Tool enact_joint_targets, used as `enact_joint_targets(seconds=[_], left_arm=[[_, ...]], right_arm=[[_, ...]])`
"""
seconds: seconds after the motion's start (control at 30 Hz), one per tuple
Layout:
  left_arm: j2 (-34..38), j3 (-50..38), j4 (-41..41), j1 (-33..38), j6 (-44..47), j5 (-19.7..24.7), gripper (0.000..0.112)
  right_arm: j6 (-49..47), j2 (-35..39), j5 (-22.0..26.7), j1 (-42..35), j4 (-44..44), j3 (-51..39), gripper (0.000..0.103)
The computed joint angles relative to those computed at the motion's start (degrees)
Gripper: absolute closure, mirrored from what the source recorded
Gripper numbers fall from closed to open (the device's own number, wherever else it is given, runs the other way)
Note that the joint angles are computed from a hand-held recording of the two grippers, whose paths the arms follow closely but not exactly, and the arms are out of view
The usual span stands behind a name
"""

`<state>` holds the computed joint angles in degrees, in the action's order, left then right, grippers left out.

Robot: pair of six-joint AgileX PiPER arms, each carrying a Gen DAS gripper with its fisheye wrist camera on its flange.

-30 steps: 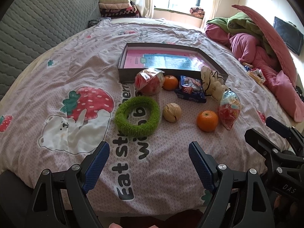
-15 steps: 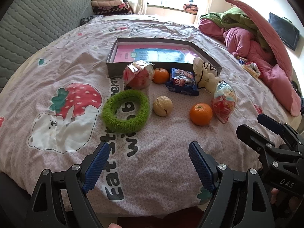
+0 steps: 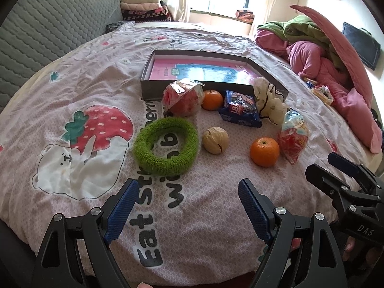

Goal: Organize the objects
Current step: 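Move the left tool toward the green ring while the right tool approaches the King Egg bag, then close the left tool on the green fuzzy ring while the right tool grasps the King Egg bag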

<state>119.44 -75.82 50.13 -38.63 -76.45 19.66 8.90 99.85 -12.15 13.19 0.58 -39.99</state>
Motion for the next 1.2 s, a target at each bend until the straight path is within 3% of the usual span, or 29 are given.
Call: enact_joint_targets(seconds=[0.23,0.43,0.83,0.97,1.2], left_arm=[[1.7,-1.51,2.36,0.57,-1.35,-0.21,0.026],[2.7,-2.76,4.22,0.96,-2.4,-0.9,0.026],[5.22,-6.14,5.46,2.92,-2.23,0.39,0.027],[6.87,-8.28,0.77,3.53,3.69,0.81,0.041],[9.82,-12.26,-2.39,3.09,9.72,4.32,0.043]], right_arm=[[6.88,2.17,-0.29,-1.81,-6.44,-1.84,0.017],[18.54,3.83,0.31,-4.14,-17.2,-4.3,0.017],[23.23,6.73,1.24,-4.46,-21.49,-8.18,0.017],[24.52,7.38,1.43,-4.75,-22.78,-9.03,0.017],[25.57,8.59,2.3,-5.38,-24.04,-10.66,0.017]])
